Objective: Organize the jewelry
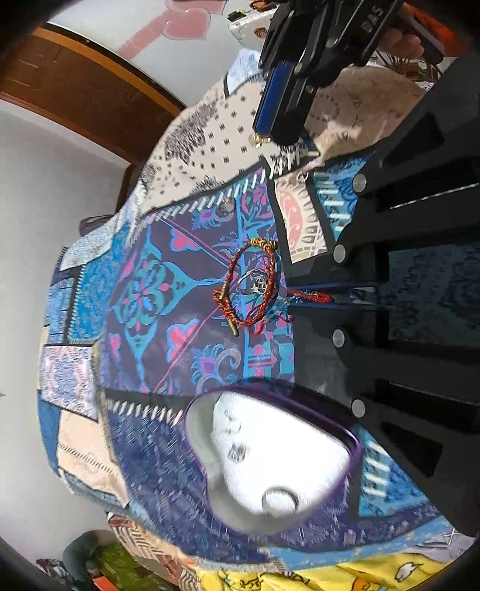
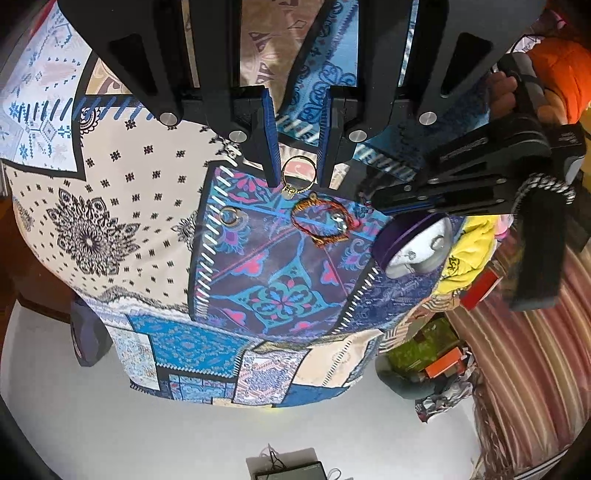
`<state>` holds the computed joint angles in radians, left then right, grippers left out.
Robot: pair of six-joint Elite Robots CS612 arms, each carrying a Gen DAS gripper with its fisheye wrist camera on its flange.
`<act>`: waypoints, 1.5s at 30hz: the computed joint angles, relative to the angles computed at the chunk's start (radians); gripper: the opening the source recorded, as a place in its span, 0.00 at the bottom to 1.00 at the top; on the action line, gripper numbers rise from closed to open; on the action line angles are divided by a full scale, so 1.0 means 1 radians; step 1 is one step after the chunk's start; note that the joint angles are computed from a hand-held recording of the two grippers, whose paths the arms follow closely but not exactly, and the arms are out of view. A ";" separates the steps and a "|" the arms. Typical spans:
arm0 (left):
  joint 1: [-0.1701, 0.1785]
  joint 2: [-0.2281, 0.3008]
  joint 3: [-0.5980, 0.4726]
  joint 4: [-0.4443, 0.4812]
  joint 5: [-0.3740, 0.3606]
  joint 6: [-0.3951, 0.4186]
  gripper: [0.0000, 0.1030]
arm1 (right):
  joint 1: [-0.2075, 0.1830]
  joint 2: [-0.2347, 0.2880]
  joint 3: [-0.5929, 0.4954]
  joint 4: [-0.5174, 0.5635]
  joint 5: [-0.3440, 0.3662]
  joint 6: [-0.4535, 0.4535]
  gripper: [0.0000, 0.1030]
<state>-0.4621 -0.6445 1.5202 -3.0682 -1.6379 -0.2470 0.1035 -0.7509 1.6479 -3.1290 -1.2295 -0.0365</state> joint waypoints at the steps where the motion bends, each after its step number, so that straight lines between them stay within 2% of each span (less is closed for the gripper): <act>1: -0.001 -0.009 0.014 -0.019 0.007 0.004 0.05 | 0.001 -0.002 0.002 -0.005 0.000 0.000 0.17; 5: -0.002 -0.042 0.059 -0.088 0.026 0.020 0.05 | 0.009 -0.010 0.004 -0.028 -0.001 0.004 0.17; 14: 0.009 -0.108 0.134 -0.242 0.021 0.036 0.05 | 0.029 -0.030 0.011 -0.083 -0.007 0.018 0.17; 23: 0.014 -0.145 0.181 -0.358 0.065 0.049 0.05 | 0.052 -0.035 -0.011 -0.123 -0.001 0.022 0.17; 35: 0.053 -0.153 0.191 -0.431 0.104 0.028 0.05 | 0.083 -0.003 -0.091 -0.110 0.032 0.011 0.17; 45: 0.092 -0.123 0.149 -0.428 0.057 0.016 0.05 | 0.106 0.049 -0.175 -0.015 0.047 -0.022 0.17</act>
<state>-0.3704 -0.7673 1.6691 -3.4957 -1.5807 -0.2313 0.2092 -0.7018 1.4724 -3.1437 -1.1821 -0.0586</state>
